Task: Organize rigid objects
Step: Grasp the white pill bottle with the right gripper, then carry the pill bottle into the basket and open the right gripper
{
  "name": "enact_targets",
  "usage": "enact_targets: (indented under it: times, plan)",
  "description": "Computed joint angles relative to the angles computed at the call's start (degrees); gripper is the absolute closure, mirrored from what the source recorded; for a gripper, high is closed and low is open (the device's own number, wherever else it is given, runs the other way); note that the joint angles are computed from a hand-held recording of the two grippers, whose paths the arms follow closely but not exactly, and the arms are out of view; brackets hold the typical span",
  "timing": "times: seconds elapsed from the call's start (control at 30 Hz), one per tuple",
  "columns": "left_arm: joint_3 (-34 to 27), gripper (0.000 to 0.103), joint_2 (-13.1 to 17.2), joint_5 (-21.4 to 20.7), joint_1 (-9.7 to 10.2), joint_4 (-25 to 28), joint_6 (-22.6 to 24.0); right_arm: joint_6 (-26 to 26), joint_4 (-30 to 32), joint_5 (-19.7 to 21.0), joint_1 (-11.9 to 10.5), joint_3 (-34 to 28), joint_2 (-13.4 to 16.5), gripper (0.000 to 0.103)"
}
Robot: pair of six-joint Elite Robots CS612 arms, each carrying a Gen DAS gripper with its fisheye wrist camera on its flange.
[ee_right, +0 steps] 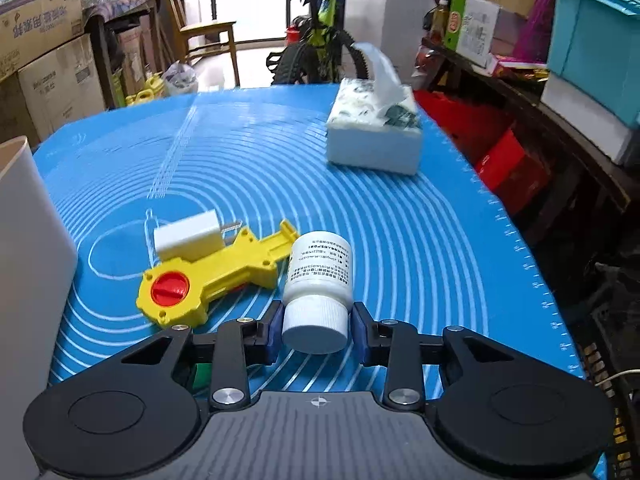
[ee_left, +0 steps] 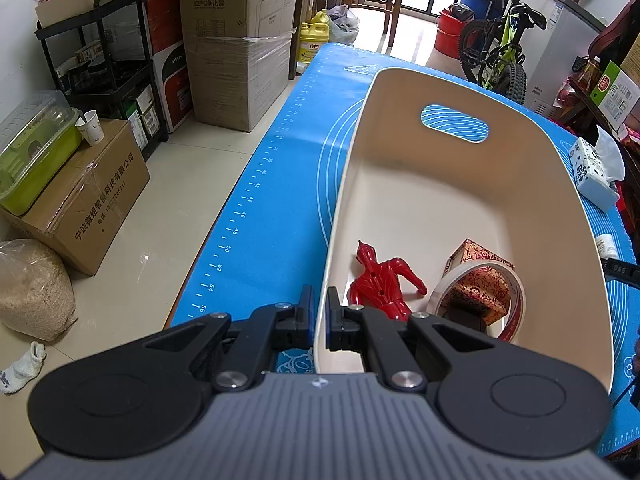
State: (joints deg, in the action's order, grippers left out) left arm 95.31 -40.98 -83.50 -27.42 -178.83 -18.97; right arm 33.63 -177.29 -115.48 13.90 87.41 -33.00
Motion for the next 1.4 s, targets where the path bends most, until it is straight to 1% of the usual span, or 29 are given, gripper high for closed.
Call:
enact_targets:
  times: [0.1, 0.17, 0.27, 0.33, 0.57, 0.63, 0.73, 0.83, 0.93, 1.07, 1.23, 1.3, 1.4]
  plan:
    - [-0.02, 0.096, 0.01, -0.01, 0.01, 0.0, -0.03, 1.35, -1.02, 0.55, -0.03, 0.95, -0.81, 0.061]
    - [0.03, 0.097, -0.01, -0.01, 0.01, -0.04, -0.05, 2.33, -1.5, 0.01, 0.14, 1.38, -1.31, 0.061]
    - [0.04, 0.097, -0.01, 0.0, 0.01, -0.05, -0.03, 3.45, -4.42, 0.35, 0.38, 2.31, -2.08, 0.061]
    - [0.04, 0.096, -0.01, 0.05, 0.0, -0.04, -0.01, 2.84, -6.8, 0.18, 0.85, 2.55, -2.38, 0.061]
    - [-0.01, 0.096, -0.07, 0.26, -0.07, 0.11, -0.1, -4.53, -16.49, -2.38, 3.47, 1.78, -2.46, 0.061]
    - [0.05, 0.096, -0.07, 0.33, -0.08, 0.05, 0.04, -6.44, -19.42, -2.37, 4.2, 1.45, -2.35, 0.061]
    - [0.09, 0.096, -0.06, 0.3, -0.08, -0.02, 0.0, -9.56, -22.06, -1.22, 5.25, 0.73, -2.15, 0.061]
    - [0.12, 0.096, -0.06, 0.34, -0.09, -0.06, 0.05, -12.99, -23.02, 1.77, 6.09, -0.24, -1.9, 0.061]
    - [0.12, 0.096, -0.06, 0.37, -0.1, -0.06, 0.05, -15.7, -22.75, 5.61, 6.77, -1.17, -1.67, 0.061]
    - [0.1, 0.096, -0.02, 0.44, -0.12, -0.14, 0.13, -18.73, -21.42, 9.15, 7.74, -2.45, -1.27, 0.061]
    - [0.13, 0.096, -0.02, 0.43, -0.13, -0.16, 0.11, -20.23, -16.12, 14.42, 8.33, -3.92, -1.1, 0.061]
    - [0.13, 0.097, -0.02, 0.43, -0.13, -0.16, 0.11, -22.23, -12.8, 15.42, 8.68, -4.93, -0.83, 0.061]
    - [0.14, 0.097, -0.02, 0.44, -0.14, -0.16, 0.08, -24.15, -8.05, 15.27, 9.31, -6.03, -0.46, 0.061]
